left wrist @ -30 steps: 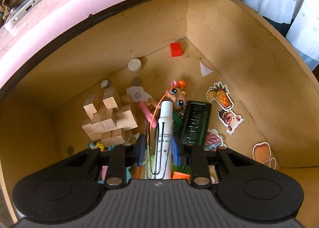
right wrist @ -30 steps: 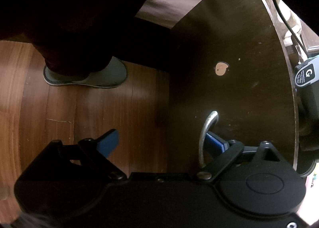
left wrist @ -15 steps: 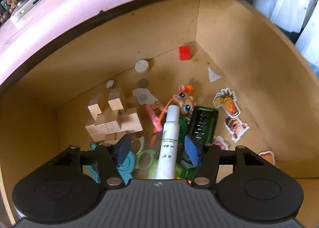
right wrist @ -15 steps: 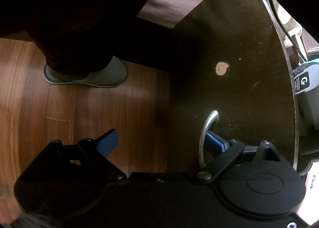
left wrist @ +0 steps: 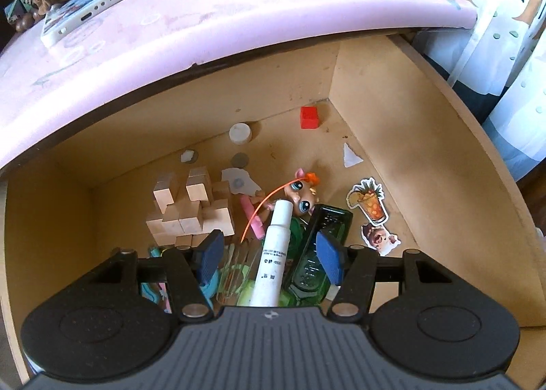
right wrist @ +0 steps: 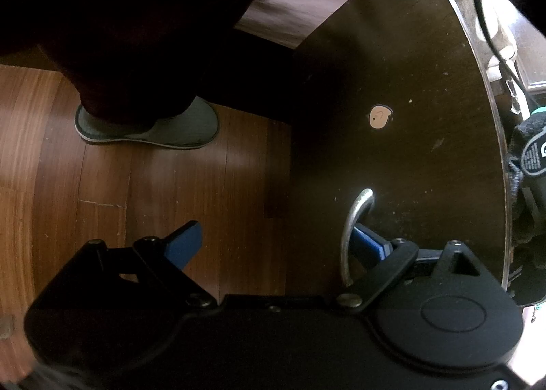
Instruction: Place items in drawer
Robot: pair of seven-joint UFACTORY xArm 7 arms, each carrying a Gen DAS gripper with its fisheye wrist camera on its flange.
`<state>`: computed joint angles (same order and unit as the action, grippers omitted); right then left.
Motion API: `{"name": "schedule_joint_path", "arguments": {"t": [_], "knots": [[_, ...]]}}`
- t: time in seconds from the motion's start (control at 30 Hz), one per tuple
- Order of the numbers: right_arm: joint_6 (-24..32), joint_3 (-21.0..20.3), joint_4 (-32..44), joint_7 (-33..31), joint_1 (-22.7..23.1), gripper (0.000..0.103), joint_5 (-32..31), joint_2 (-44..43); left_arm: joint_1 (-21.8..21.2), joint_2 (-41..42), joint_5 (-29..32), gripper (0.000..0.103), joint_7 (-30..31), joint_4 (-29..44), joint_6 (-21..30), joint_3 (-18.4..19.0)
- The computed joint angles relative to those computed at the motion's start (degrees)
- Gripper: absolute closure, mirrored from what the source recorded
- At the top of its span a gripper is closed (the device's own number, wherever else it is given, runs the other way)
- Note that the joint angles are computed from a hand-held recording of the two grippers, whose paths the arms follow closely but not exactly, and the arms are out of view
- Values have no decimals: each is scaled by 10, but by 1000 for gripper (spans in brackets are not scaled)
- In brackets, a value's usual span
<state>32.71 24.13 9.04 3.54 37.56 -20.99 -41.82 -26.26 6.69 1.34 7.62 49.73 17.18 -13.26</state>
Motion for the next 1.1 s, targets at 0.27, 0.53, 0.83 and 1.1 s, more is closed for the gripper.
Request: {"name": "schedule_joint_path", "arguments": {"t": [0.27,0.53,0.83,1.1], "knots": [[4,-4,-2,-6,5,8,4,-5,3,-51,-127,45,108,-26,-4,-22],[-6,4,-3,-1,1,7,-3,-1,-47,-129,-402,45,291,-38,5,6],[-5,4,-10,2,8,7,-4,-8,-55,-86,-339,45,190,33,-91,0],[-2,2,-6,4,6,7,-4,-4,-70,47,-44,53,-8,205,-100,23]]}}
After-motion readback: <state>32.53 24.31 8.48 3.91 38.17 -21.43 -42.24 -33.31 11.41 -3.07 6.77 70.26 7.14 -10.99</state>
